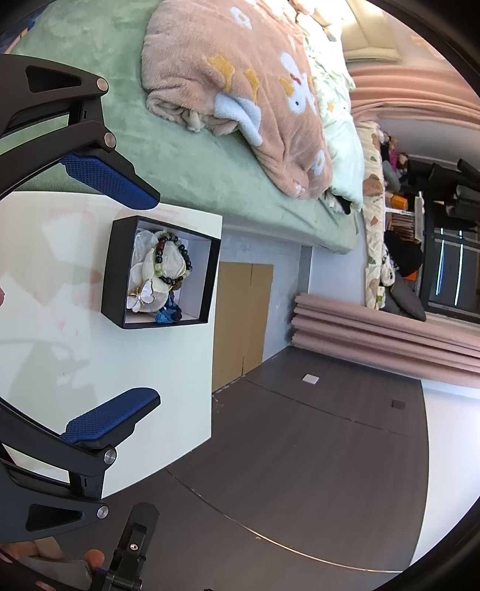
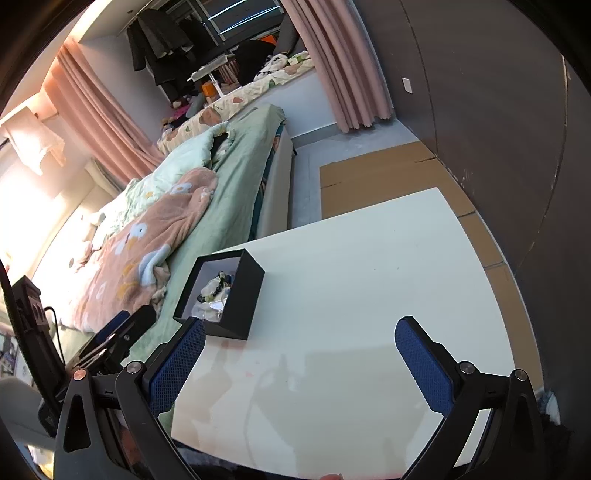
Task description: Organize jewelry
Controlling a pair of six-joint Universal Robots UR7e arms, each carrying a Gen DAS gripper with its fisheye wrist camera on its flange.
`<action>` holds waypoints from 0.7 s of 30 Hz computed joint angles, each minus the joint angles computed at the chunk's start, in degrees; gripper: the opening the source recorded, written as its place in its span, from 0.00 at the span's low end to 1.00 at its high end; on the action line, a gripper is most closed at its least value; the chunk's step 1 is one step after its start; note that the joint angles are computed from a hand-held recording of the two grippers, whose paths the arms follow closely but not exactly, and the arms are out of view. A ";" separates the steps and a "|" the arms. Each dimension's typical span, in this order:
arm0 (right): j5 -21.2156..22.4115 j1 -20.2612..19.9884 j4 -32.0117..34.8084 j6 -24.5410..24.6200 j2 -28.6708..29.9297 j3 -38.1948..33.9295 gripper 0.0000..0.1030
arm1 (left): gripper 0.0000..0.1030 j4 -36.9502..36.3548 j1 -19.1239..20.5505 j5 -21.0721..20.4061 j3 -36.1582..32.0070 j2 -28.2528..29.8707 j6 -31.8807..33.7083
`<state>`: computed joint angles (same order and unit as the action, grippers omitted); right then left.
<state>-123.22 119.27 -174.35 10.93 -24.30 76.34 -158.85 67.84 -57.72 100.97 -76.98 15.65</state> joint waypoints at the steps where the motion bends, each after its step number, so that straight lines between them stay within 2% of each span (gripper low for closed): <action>1: -0.06 0.03 0.05 -0.14 0.03 -0.03 1.00 | 0.94 -0.05 -0.03 0.09 0.04 -0.03 0.06; 21: -1.46 0.30 1.21 -1.28 0.08 -0.19 1.00 | 0.95 -0.73 -0.40 0.67 0.33 -0.14 0.34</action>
<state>-124.69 119.57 -173.14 9.65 -24.22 76.15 -159.58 67.44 -57.05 101.31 -77.12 15.99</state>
